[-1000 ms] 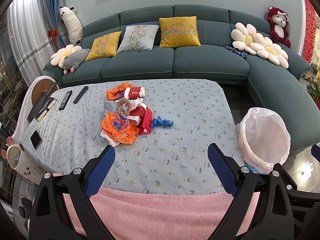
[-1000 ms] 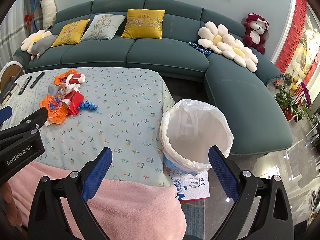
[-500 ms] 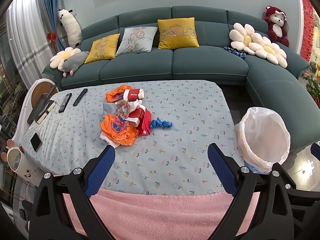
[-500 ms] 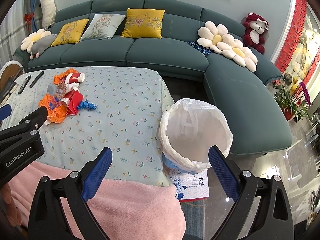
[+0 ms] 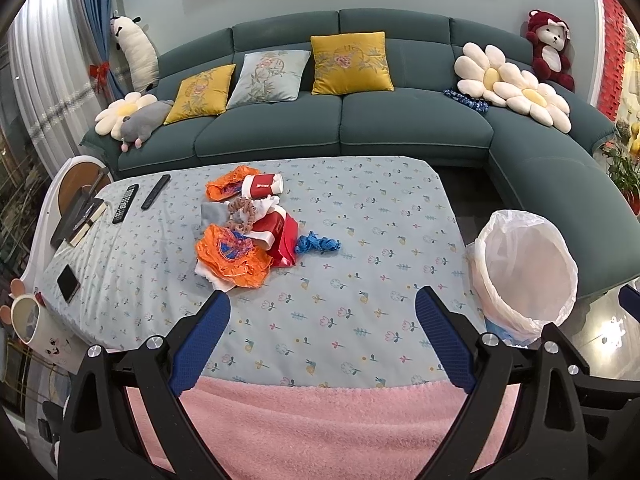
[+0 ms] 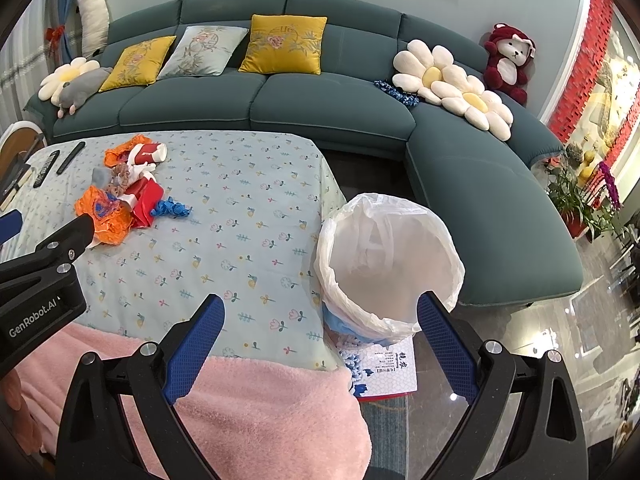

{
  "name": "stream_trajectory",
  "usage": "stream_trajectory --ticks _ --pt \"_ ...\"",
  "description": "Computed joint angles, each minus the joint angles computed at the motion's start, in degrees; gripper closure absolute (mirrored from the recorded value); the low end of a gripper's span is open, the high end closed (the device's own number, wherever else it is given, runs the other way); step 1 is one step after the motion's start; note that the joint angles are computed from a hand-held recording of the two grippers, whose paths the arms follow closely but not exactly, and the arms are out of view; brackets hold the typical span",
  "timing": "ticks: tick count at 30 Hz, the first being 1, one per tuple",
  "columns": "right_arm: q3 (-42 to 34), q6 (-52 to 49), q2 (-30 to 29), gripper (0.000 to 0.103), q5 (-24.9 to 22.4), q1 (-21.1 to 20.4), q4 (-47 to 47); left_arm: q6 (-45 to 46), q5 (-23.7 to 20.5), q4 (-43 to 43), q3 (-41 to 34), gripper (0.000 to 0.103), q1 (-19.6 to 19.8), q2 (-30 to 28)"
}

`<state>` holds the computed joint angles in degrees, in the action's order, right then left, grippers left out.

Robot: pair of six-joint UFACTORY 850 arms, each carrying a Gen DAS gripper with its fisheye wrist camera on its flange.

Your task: Collect trash

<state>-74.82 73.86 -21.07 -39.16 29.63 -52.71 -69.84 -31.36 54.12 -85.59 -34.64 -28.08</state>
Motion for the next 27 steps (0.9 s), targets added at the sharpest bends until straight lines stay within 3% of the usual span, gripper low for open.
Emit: stream_trajectory --ticks 13,19,22,27 --pt "-3.2 5.8 -1.7 0.010 -3.8 0.9 -2.1 10.7 7.5 -8.0 1.0 0.010 4.4 0.1" --pt "-9.2 5.1 -5.7 0.010 -4.8 2.1 -3.1 28.7 11.3 -28.3 -0.8 0.010 11.2 -2.0" --pt "-14.6 3.4 -9.9 0.010 -4.6 3.0 -2.4 35.6 11.2 -35.7 -2.7 0.010 14.7 -4.2" --pt "-24.1 -1.1 -17.3 0.010 -0.9 3.1 3.4 40.1 11.2 -40.8 -6.1 0.010 19.6 -8.1"
